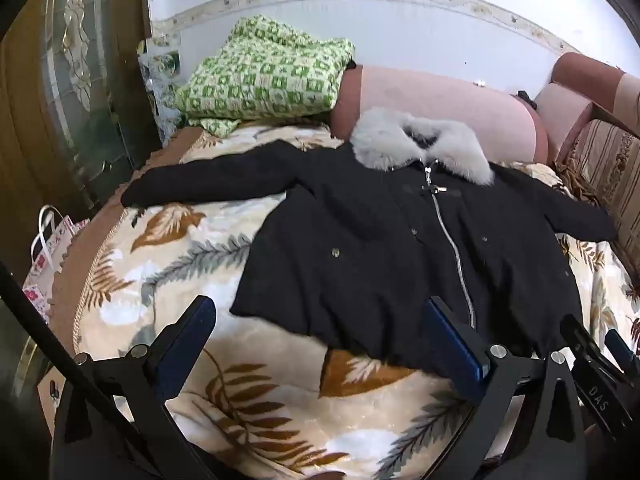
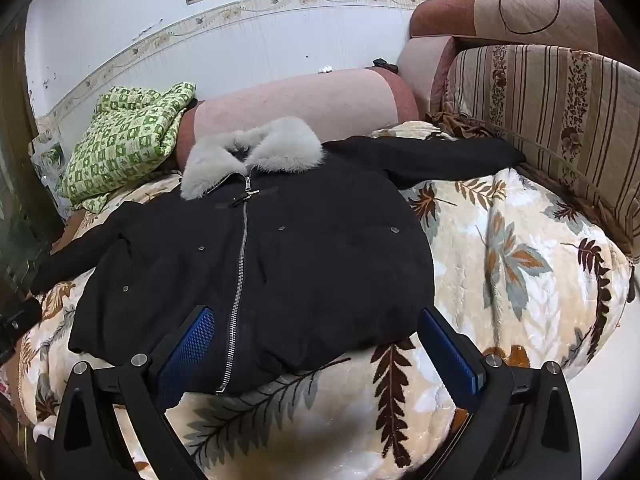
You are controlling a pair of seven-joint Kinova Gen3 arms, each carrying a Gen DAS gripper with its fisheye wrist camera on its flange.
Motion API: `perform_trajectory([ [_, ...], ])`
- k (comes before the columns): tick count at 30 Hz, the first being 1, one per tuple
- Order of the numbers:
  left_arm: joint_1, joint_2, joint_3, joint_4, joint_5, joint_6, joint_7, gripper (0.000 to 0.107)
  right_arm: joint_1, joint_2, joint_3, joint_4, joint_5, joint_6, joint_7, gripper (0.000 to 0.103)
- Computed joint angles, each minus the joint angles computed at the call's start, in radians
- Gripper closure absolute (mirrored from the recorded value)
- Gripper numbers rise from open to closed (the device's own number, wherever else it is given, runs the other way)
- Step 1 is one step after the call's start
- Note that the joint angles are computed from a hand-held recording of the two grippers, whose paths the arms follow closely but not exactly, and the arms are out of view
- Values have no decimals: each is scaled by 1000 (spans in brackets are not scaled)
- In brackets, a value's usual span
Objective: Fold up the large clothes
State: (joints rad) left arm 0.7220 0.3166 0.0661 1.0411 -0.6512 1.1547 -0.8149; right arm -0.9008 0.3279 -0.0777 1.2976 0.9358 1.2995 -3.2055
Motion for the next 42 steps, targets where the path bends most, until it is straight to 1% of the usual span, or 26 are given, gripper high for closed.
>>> perform_trajectory([
  [3,12,-2,0,0,-2,8,11,5,3,-1,-1,-2,-7,0,7,1],
  [4,-3,3,13,3,19,9,0,5,5,0,-1,-3,-10,0,9,1],
  [6,6,-6,10,44,27,-11,12,5,7,-2,-2,-2,-15,-2,12,1],
  [7,-8,-11,12,55,43,-18,17,5,8,-4,-2,-2,-18,-4,13,1],
  [8,-10,-7,18,50,50,-10,6,5,9,-5,-3,-1,-21,-4,15,1],
  [10,-26,27,26,-12,84,32,-41,5,13,1,-3,15,-20,-21,4,1],
  [11,-47,30,29,-35,113,39,-72,5,12,0,-3,18,-20,-21,4,1],
  [13,-48,30,20,-39,131,38,-90,5,11,-1,-3,20,-23,-20,6,1],
  [14,-49,31,17,-41,137,36,-94,5,19,8,-6,2,-29,-16,24,1],
  [22,-37,27,6,-22,140,26,-90,5,14,13,4,-3,-43,-20,33,1],
  [42,-38,54,4,-43,178,50,-111,5,18,24,14,-15,-76,-28,50,1],
])
